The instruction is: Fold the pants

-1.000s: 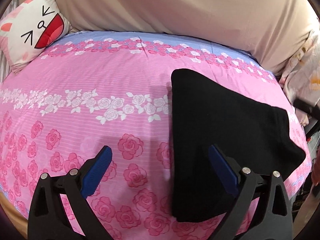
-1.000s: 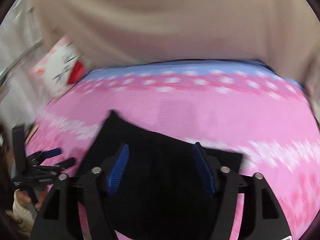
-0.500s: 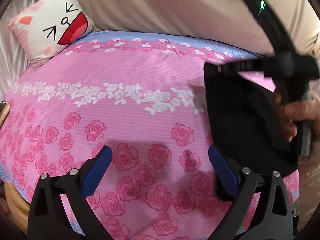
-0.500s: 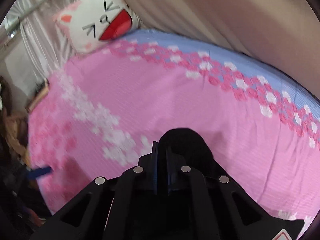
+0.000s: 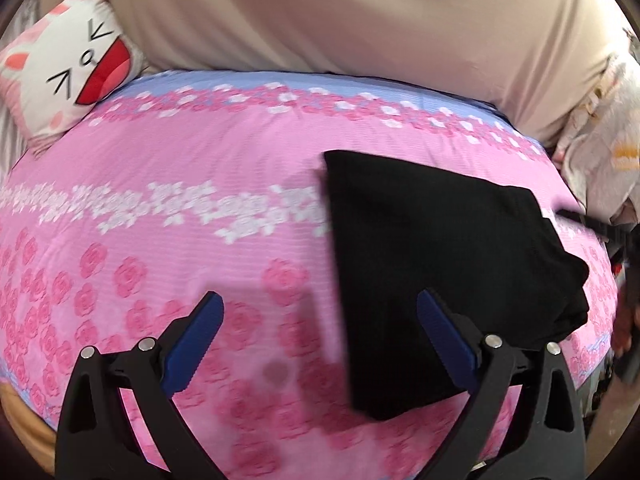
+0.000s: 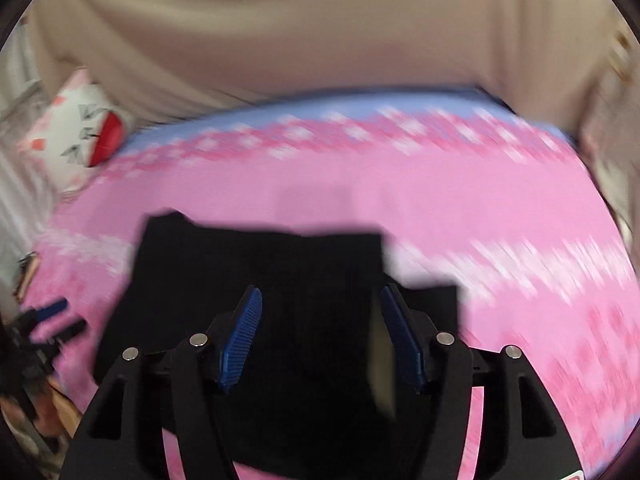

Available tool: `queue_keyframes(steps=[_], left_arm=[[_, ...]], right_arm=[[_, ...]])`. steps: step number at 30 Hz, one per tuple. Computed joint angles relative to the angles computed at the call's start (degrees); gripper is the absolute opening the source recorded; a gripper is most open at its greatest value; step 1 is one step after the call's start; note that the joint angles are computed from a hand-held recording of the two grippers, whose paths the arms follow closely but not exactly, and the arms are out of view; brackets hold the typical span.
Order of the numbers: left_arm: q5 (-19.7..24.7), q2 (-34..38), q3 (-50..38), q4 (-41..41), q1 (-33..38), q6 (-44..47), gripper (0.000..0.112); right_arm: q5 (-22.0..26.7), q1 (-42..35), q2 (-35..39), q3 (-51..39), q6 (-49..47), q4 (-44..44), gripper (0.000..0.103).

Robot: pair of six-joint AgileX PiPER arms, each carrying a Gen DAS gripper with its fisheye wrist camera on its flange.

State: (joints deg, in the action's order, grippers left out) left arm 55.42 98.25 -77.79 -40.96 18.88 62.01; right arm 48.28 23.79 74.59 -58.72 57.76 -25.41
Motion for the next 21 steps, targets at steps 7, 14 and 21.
queue_keyframes(steps=[7, 14, 21], left_arm=[[-7.6, -5.7, 6.6, 5.5, -11.2, -7.4, 0.096], [-8.8, -9.2, 8.7, 10.5, -14.0, -14.2, 0.096], [-9.9, -9.6, 9.7, 10.7, -14.8, -14.7, 0.098]], right_arm=[[-11.7, -3.4, -7.2, 13.6, -6.6, 12.5, 0.062], [-18.0, 0.7, -9.6, 14.6, 1.5, 5.6, 0.016], [-3.1, 5.0, -21.1, 20.4, 11.4, -1.6, 0.038]])
